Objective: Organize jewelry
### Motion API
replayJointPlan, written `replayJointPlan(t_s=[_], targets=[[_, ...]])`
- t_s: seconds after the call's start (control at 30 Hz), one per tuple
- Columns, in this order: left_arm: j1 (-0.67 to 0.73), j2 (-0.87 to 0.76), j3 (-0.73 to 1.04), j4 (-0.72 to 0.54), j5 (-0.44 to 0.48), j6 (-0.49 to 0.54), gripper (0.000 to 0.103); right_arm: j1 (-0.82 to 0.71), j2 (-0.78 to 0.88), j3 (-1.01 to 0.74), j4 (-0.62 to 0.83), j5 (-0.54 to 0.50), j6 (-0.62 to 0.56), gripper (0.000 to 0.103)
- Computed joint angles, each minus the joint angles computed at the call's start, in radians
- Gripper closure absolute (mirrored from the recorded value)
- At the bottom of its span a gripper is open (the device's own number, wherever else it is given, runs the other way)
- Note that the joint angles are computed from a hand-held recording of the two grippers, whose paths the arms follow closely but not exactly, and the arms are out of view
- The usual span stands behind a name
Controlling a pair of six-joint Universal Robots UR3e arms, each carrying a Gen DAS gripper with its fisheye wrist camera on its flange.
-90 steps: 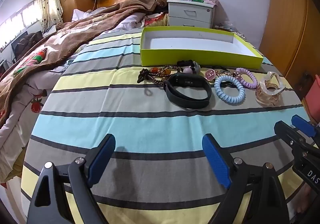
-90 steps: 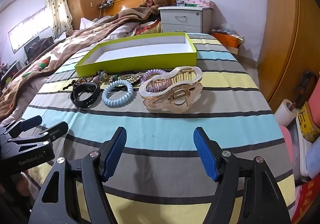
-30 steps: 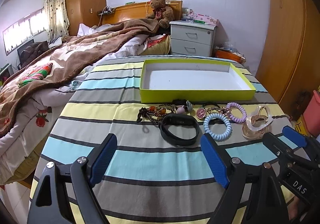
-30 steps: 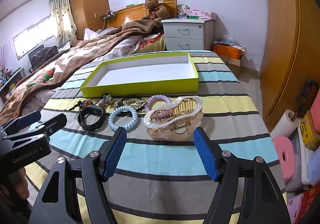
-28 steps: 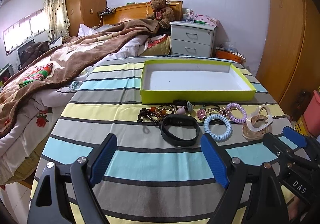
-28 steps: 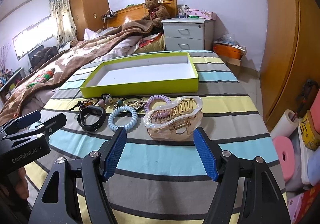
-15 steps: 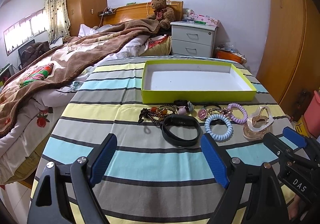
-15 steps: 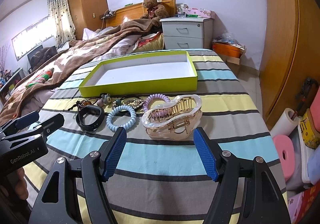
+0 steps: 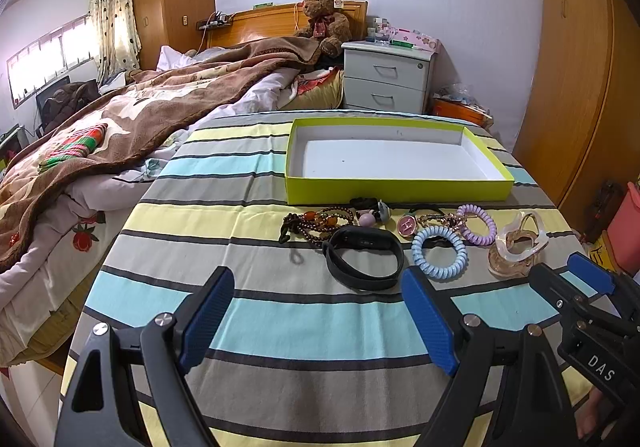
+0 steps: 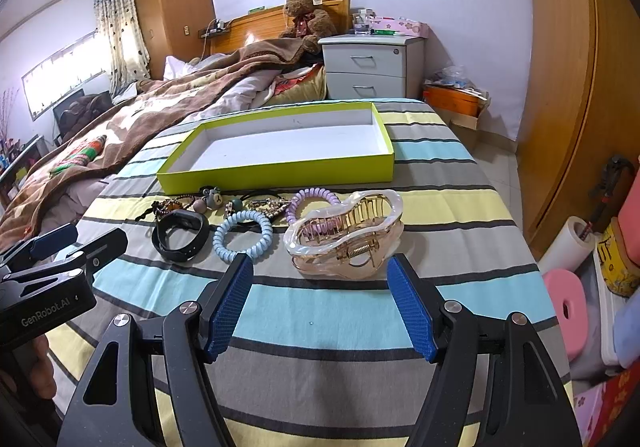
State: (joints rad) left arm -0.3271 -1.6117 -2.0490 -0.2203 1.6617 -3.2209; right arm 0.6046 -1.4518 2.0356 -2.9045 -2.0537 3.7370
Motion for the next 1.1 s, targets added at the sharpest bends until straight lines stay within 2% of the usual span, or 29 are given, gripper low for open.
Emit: replayJointPlan(t_s=[0.33,0.5,0.73,0.77,0.9,0.97,1.1], targets=[[0.014,0.006,0.001,-0.015,-0.016,0.008,0.016,-0.053,-0.056,0.039,0.027,0.022,0.031,0.033],[0.037,-0.010,0.029,-0.050,-0.065,0.018,0.016,-0.151,-0.100,0.058,0.067,0.112,0.081,0.033],[0.086,-0.031,0.058,-0.085,-0.152,0.034,0.016,-0.194,-0.050,-0.019,0.123,0.154,0.112,0.033],[0.094,-0.034,0.062,-0.094,-0.160,0.037,0.016,-0.202,-0.045,-0.023,0.132,0.161,0.119,0.035],[0.129,-0.040,0.076,-0.116,-0.177,0.032,0.016,-0.245,-0.041,-0.017,0.146,0.216,0.139,0.057],[0.142,-0.040,0.077,-0.119,-0.181,0.032,0.016,-0.245,-0.034,-0.027,0.150,0.224,0.123,0.064],[0.163,-0.056,0.092,-0.138,-0.187,0.039,0.016,-0.234,-0.022,-0.067,0.194,0.184,0.086,0.074]])
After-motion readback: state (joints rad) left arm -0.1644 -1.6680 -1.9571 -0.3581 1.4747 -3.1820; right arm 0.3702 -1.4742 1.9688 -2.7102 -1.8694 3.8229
